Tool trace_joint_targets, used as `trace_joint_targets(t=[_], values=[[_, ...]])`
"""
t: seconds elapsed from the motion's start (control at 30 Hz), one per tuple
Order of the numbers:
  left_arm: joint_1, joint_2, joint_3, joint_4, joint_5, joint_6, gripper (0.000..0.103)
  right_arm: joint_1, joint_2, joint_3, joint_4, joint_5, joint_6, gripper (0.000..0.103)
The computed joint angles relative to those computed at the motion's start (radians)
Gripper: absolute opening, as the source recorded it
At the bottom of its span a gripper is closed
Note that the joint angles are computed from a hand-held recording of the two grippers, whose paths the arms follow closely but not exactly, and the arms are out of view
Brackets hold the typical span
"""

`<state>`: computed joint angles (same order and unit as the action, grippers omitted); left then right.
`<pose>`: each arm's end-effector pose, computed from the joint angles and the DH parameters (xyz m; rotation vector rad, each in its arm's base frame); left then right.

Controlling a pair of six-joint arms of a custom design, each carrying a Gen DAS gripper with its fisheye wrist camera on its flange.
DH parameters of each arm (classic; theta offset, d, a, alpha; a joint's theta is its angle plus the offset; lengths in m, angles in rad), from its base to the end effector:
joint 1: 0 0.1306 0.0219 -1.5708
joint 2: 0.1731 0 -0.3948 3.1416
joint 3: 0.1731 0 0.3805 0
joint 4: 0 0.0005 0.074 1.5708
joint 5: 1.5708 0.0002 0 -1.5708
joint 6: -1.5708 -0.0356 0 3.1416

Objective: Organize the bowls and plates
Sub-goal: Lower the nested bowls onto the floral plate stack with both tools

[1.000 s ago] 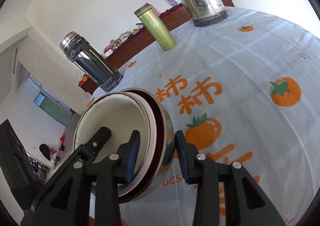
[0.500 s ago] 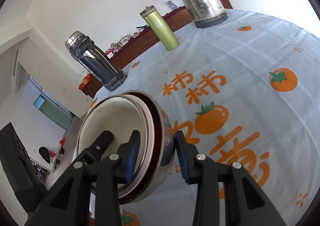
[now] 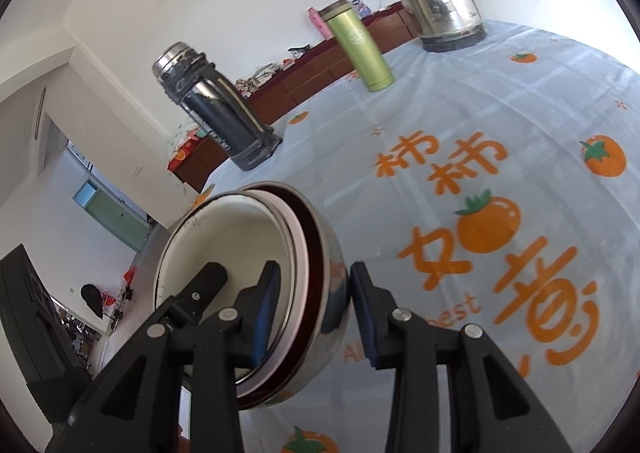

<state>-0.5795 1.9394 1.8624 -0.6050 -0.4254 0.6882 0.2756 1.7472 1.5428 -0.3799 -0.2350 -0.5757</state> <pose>0.5829 -0.3645 0.3724 -0.3424 2.1652 -0.2355 0.5946 0.1763 0.3642 0.1933 2.2239 0.7340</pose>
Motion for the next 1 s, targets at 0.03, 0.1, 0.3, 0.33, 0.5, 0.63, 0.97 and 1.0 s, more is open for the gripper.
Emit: trace_joint_targets(t=[0.03, 0.1, 0.3, 0.33, 0.5, 0.63, 0.97, 1.0], values=[[0.004, -0.004, -0.006, 0.003, -0.002, -0.001, 0.028, 0.007, 0.006, 0.011, -0.004, 0.002, 0.002, 0.037], [0.012, -0.012, -0.017, 0.005, -0.01, -0.001, 0.028, 0.016, 0.018, 0.029, -0.011, 0.0, 0.004, 0.037], [0.036, -0.028, -0.037, 0.009, -0.022, 0.011, 0.028, 0.042, 0.054, 0.091, -0.04, -0.001, 0.019, 0.037], [0.039, -0.03, -0.04, 0.01, -0.022, 0.013, 0.028, 0.044, 0.059, 0.099, -0.043, -0.003, 0.021, 0.037], [0.058, -0.037, -0.049, 0.009, -0.016, 0.03, 0.028, 0.056, 0.089, 0.147, -0.068, -0.015, 0.035, 0.037], [0.065, -0.033, -0.038, -0.002, -0.027, 0.038, 0.028, 0.06, 0.107, 0.177, -0.083, -0.025, 0.03, 0.037], [0.088, -0.04, -0.005, -0.038, -0.049, 0.017, 0.028, 0.077, 0.148, 0.274, -0.122, -0.048, 0.023, 0.037], [0.091, -0.042, -0.007, -0.038, -0.048, 0.019, 0.028, 0.079, 0.152, 0.284, -0.127, -0.049, 0.023, 0.037]])
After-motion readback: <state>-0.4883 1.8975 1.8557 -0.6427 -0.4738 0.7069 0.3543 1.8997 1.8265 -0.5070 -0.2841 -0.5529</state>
